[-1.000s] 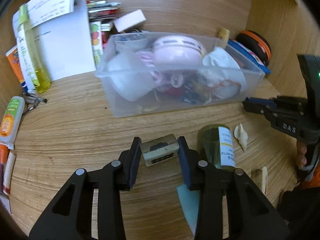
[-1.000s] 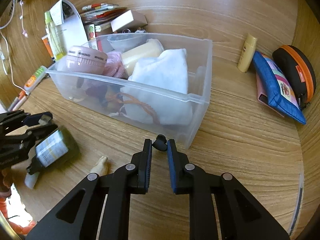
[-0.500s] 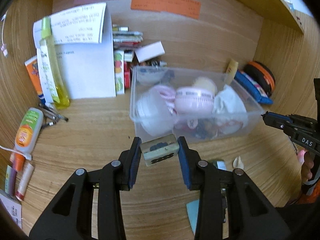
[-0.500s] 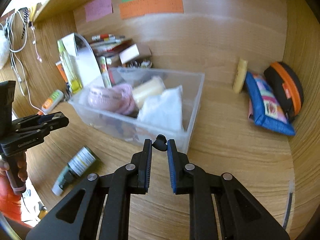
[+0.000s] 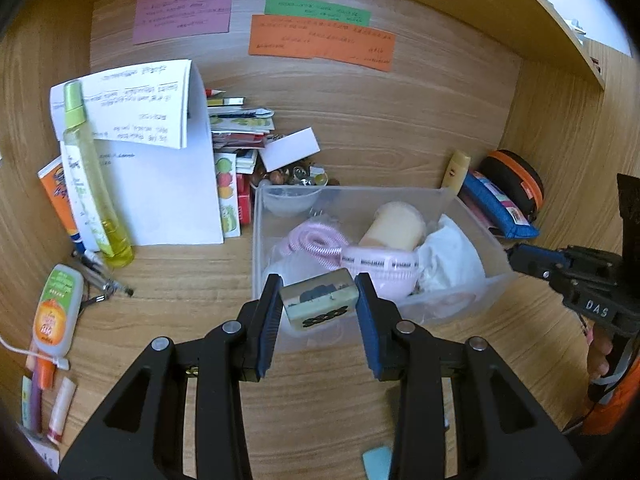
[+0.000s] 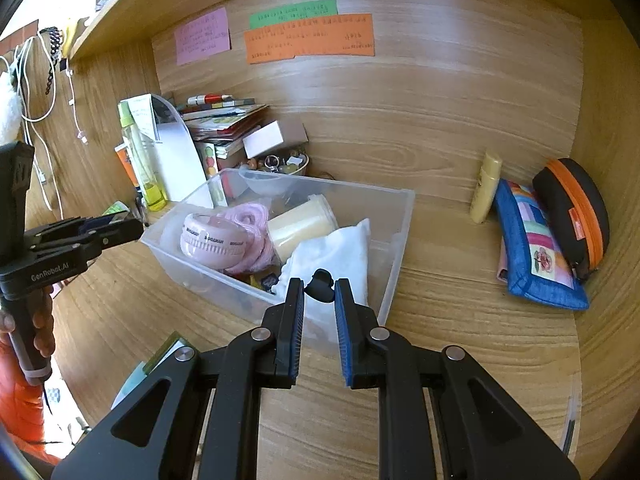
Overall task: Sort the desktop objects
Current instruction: 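Carry the eraser and black piece over the bin, then open both tools to drop the eraser and black piece into the bin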
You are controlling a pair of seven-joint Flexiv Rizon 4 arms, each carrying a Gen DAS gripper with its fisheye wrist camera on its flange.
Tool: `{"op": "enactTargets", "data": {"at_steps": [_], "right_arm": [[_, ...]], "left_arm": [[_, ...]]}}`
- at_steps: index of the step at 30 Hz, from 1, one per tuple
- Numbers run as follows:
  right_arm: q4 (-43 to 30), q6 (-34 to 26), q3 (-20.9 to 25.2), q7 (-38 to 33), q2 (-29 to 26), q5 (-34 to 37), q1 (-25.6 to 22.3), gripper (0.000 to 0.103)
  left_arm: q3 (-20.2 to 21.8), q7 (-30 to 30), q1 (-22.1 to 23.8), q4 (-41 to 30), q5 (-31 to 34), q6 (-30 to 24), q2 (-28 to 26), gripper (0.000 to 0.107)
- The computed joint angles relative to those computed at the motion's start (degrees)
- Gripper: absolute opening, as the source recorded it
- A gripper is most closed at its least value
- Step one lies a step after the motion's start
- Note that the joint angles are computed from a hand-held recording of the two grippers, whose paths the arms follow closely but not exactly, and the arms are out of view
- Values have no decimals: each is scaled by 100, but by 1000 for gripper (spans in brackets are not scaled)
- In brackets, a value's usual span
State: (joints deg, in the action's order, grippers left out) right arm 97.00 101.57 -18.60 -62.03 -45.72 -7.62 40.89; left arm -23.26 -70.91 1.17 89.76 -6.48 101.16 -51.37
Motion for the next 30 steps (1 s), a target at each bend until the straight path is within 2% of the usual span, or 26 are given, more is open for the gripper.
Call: {"op": "enactTargets", "data": {"at_steps": [9,15,20,27,30], "right_arm": [[-424,-393,346,174,-226,-313,-410,14],[-527,-502,130,403,-341,-452,-325,14],[-450,-425,-287,564,-403,-487,-34,14],[-482,-575,-259,566,-406,-640,-44,16],[-443,-562,-149,583,-345,-679,-114,22]], "left_arm": [[107,199,-174,-463,-191,-403,-224,36],[236,386,-325,-724,-379,-663,-332,36],[374,467,-457,-809,-489,-664,-352,36],[371,499,-470,-752,-584,-675,-307,36],[325,502,-430,-642,-569,-576,-250,39]]}}
